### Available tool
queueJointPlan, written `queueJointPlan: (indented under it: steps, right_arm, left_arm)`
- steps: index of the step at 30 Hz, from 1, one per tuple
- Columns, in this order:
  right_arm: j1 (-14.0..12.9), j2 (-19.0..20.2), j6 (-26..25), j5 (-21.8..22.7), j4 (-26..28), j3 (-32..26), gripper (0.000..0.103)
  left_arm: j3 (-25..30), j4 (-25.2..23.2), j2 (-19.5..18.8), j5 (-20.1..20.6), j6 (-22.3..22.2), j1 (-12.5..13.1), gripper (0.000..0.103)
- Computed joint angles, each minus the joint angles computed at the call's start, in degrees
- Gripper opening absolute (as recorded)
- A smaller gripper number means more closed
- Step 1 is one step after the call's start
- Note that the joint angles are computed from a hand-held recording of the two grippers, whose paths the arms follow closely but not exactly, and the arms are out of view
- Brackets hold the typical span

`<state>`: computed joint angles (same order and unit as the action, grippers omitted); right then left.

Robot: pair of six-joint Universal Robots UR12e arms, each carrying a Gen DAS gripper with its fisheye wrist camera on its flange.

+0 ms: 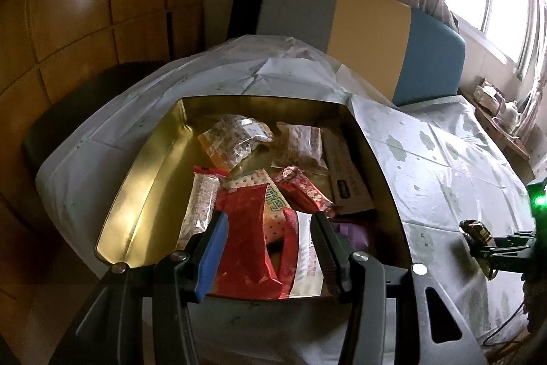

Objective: Organize snacks
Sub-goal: 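Carry the sesame bag to the gold tray and open the right gripper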

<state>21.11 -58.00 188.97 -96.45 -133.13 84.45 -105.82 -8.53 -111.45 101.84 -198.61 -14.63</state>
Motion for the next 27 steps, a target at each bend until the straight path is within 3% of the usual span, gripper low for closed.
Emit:
queueJointPlan:
  steps: [8, 17, 22, 27]
  right_arm:
    - [1.29, 0.04, -0.01, 8.23, -6.46, -1.70, 0.043]
    - [5.15, 3.86, -3.35, 13.18, -9.32, -10.15, 0.043]
    - [6.61, 7.71, -3.56, 13.50, -7.37, -16.25, 0.043]
    - [7.78, 11.95, -4.67, 11.59, -2.19, -22.29, 0.043]
  left_arm:
    - [-0.19, 0.37, 0.10, 0.21, -0.50, 0.31, 0.051]
    - [-0.51, 0.77, 0.19, 0.27, -0.86, 0.71, 0.051]
    - [-0.61, 0.41, 0.12, 0.10, -1.42, 1.09, 0.051]
    - [-0.80, -0.11, 0.12, -0.07, -2.41, 1.56, 0.051]
